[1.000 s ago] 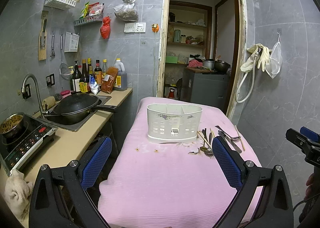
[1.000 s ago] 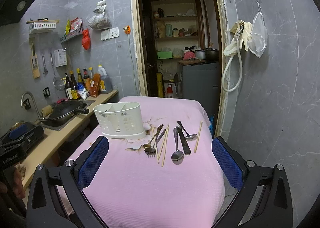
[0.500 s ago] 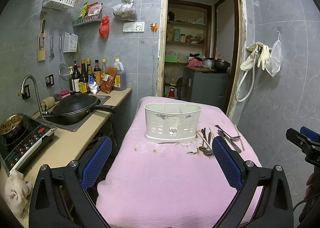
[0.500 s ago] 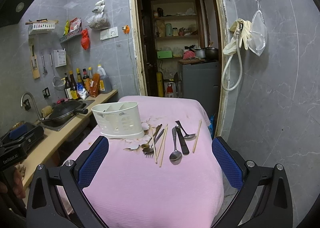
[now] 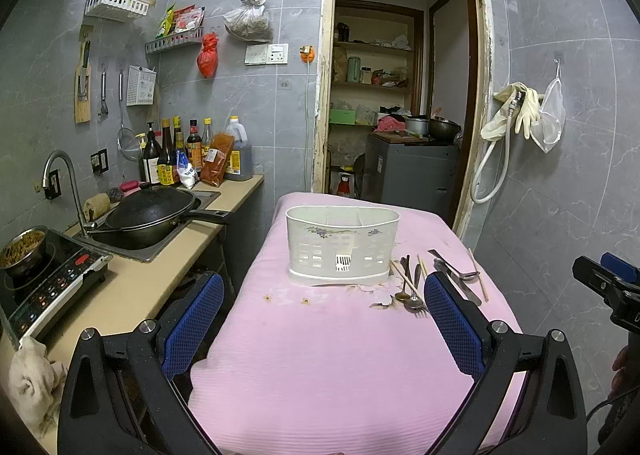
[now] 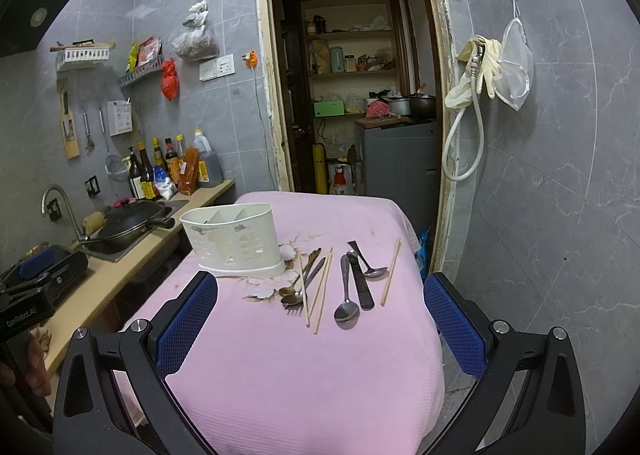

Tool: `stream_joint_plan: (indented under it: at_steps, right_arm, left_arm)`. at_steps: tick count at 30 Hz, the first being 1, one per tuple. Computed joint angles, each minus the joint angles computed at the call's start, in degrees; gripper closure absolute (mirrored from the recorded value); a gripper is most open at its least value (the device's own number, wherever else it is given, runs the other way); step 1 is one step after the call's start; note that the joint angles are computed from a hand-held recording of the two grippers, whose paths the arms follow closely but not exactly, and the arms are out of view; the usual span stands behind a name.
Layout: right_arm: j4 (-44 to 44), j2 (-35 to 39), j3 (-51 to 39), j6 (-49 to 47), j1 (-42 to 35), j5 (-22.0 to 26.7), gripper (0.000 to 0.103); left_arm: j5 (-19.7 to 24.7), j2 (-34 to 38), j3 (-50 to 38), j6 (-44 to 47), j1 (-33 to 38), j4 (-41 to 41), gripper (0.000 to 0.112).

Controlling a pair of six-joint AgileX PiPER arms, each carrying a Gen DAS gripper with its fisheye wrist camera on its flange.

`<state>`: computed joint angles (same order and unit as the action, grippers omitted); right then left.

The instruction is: Organize utensils

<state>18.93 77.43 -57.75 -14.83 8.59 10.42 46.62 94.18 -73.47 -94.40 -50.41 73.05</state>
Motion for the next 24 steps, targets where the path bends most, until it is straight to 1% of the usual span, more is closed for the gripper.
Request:
stream_joint_plan:
  at_steps: [4,8,12,13,15,18,20,24]
  right_arm:
    - [0.69,0.11,0.11,-0.62,0.00,-0.17,0.000]
    - [1.73,0.06,0.07,-1.72,-0.09,-0.07,0.000]
    - [8.69,0.73,0.45,-9.22,-0.14,-0.94,0.000]
    - [12.32,1.01,0.20,-13.16,-0.53,-0.62,0.000]
    - [16.30,1.49,-0.61,-17.67,-0.93,0.15,0.000]
    - [19.82,1.59,-3.26,-22.71,-3.04,3.70,0.000]
    - [25.13,1.21,-3.73,-28.72,-4.76,5.71,0.000]
    - [32.69,1.25,-4.46,-36.64,-7.13,8.30,0.000]
  left_arm:
    - [0.10,-0.05,0.04,-0.04,-0.03,0.08,0.014]
    - [1.22,0.27,-0.66,0.23,-0.70,-0.20,0.014]
    - [1.56,0.48,-1.19,0.77,-1.00,-0.71,0.014]
    - [1.94,0.68,-1.50,0.79,-1.13,-0.80,0.014]
    - [3.11,1.35,-2.70,0.68,-1.96,-0.95,0.014]
    - [4.71,2.10,-4.34,0.76,-2.71,-1.20,0.014]
    - [6.07,2.96,-5.78,0.45,-3.35,-1.06,0.014]
    - [7.67,4.65,-9.20,1.25,-3.85,-1.92,0.014]
